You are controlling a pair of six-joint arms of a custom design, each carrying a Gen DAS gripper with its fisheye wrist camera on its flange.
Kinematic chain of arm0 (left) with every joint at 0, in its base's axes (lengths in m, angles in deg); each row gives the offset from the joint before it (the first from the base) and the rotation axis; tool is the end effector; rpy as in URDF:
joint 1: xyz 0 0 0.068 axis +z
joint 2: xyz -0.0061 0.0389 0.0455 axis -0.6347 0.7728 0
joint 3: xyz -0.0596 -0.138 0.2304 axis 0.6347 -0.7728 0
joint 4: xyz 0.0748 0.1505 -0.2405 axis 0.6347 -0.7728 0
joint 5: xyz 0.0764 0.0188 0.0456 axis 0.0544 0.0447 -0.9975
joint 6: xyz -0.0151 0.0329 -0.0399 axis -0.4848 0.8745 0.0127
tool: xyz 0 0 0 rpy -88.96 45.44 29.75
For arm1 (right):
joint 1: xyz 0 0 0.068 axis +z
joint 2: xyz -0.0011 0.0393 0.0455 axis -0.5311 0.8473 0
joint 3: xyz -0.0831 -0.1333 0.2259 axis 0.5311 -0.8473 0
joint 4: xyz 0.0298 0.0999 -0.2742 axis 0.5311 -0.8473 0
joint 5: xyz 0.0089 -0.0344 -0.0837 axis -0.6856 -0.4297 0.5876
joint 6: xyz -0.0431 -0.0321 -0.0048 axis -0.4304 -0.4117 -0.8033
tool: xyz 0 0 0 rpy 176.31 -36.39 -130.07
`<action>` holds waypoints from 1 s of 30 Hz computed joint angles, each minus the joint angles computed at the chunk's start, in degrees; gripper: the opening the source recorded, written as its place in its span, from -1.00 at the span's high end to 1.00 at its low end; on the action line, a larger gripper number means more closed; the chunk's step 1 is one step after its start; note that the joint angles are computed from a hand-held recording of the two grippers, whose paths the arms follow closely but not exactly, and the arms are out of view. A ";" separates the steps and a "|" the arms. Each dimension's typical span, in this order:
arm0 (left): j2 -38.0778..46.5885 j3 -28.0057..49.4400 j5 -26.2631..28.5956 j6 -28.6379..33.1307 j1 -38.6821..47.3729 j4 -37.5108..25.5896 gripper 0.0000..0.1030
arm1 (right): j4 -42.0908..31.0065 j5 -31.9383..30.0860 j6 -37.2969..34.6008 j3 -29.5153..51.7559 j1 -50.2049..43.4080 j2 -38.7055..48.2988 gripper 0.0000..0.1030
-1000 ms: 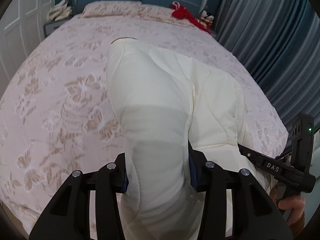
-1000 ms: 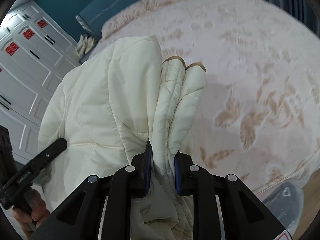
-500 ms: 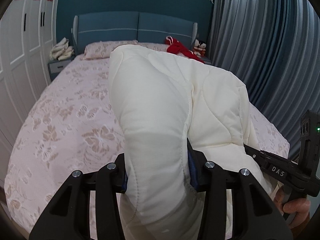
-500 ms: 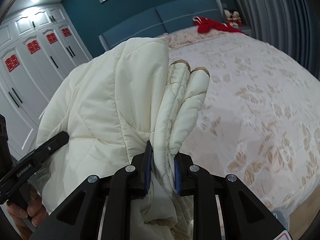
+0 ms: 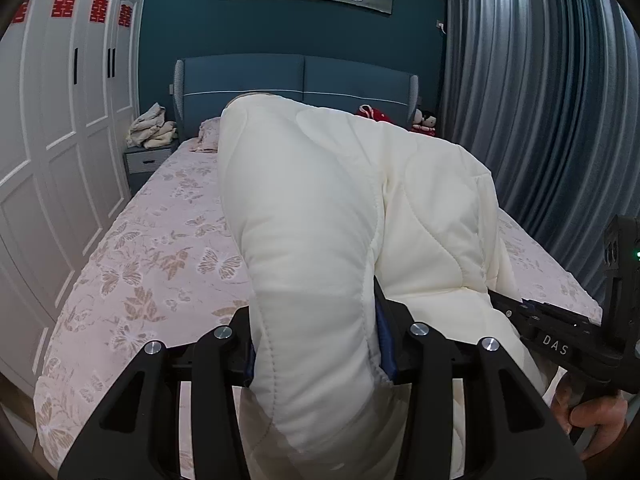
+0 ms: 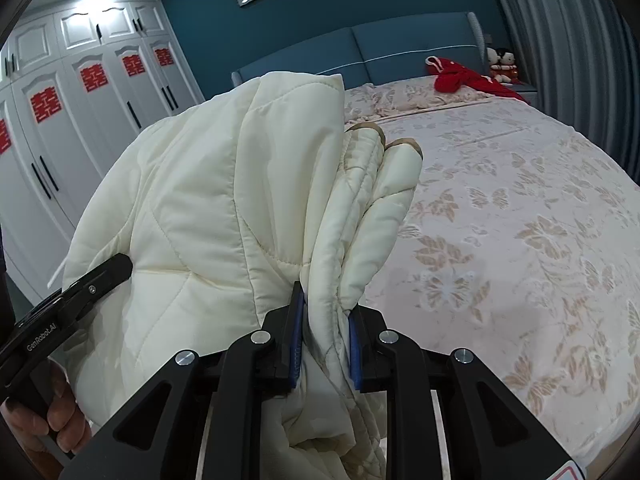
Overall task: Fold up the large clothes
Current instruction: 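Lift the folded jacket bundle off the bed with both tools, then lower the cream jacket bundle onto the bed and open both tools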
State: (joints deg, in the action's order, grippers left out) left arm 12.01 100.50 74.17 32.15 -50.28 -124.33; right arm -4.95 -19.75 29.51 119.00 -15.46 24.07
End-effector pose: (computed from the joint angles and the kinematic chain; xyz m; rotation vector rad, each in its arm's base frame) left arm 0.2704 -0.0485 0.4560 -0.0105 2.1246 -0.0993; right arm 0.3212 0.1041 0.4150 -0.1573 2.2311 0.5529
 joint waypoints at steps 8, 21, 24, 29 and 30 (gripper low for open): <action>2.62 -3.90 4.86 4.04 7.25 5.04 0.17 | 3.12 3.70 0.73 3.35 4.63 8.60 0.63; 12.06 -13.40 10.86 6.01 13.67 19.82 0.18 | 9.05 5.24 -1.22 6.39 5.92 23.43 0.63; 15.47 -13.53 10.90 5.82 13.81 21.62 0.18 | 9.51 5.28 -1.59 7.06 5.74 26.26 0.63; 21.71 -13.23 10.28 5.17 13.71 23.56 0.17 | 9.01 5.21 -1.67 9.75 5.13 32.51 0.61; 23.58 -12.80 9.99 4.83 13.60 23.40 0.16 | 8.87 5.25 -1.66 10.09 5.00 33.43 0.60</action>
